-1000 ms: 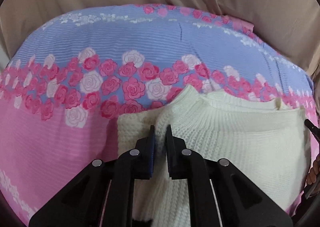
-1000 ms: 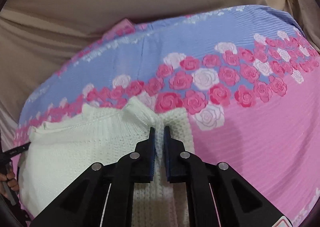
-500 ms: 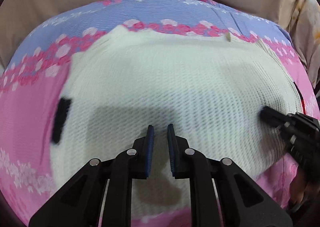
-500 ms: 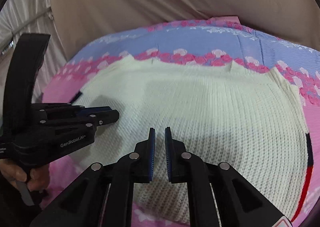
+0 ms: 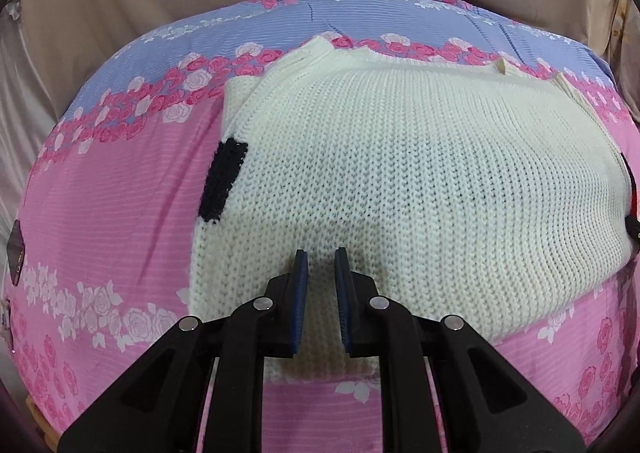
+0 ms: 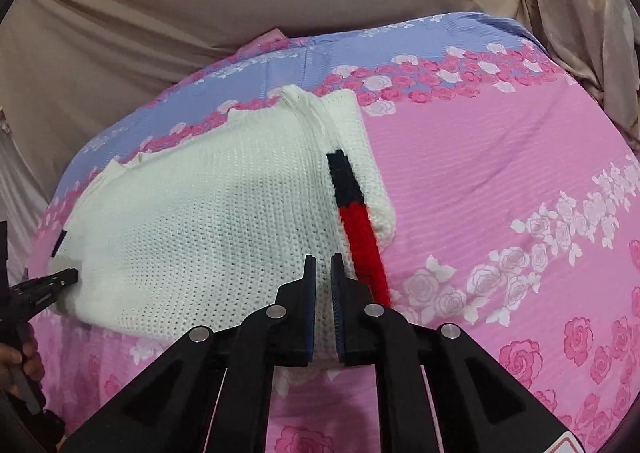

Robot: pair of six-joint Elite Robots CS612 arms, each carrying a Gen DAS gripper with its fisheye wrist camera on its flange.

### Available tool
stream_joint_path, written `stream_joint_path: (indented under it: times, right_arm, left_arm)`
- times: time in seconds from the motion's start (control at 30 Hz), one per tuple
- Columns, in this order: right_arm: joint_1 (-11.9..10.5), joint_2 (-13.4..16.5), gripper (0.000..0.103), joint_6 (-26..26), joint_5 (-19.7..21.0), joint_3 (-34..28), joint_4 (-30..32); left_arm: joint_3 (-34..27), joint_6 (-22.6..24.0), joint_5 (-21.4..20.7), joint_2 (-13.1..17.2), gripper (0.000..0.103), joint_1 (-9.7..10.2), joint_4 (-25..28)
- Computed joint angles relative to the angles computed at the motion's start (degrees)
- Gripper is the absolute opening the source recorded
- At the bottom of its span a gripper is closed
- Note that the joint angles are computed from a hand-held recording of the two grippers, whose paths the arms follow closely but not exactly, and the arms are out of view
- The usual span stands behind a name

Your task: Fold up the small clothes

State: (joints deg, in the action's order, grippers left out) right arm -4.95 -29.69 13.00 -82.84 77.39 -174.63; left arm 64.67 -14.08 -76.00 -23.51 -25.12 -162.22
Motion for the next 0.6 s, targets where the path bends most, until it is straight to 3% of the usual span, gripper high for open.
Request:
stream_joint_path:
  times: [0.03, 0.07, 0.13, 0.2, 0.3, 0.4, 0.5, 0.6]
  right_arm:
    - [0.3, 0.51, 0.0, -0.58, -2.59, -0.79, 2.16]
    - [0.53, 1.41, 0.0, -1.74, -4.74, -1.72, 3.47]
    - [0.45, 1.08, 0.0, -1.21, -4.19, -1.43, 3.39]
    - [0.6, 0.06, 0.007, 0.2, -3.47, -0.78, 2.42]
    - [1.51, -1.37, 0.01, -1.37, -0.94, -0.13, -1.21]
    - [2.41, -1.09, 0.01, -4.25, 3.44, -2.52, -0.8]
    - [3.46, 0.88, 0.01, -6.33, 8.12, -7.31, 2.69]
    - [4.75, 3.78, 0.01, -8.03, 10.18, -13.37, 7.86]
  left_arm:
    - [0.21, -0.07, -0.23, -0.12, 0.014, 0.06, -0.02]
    - [0.57, -0.38, -0.49, -0.33, 0.014, 0.09, -0.08]
    - [1.82, -1.31, -1.97, -1.08, 0.014, 0.43, -1.22]
    - [3.57, -2.98, -2.13, -2.17, 0.014, 0.87, -3.36]
    - [5.14, -6.39, -3.01, -3.32, 0.016, 2.2, -6.03]
    - [4.75, -10.13, -2.86, -3.44, 0.031, 3.55, -5.7]
    - [4.03, -12.16, -3.19, -3.1, 0.039, 4.45, -5.32]
    - [3.01, -15.27, -8.48, -2.43, 0.048, 5.64, -5.87]
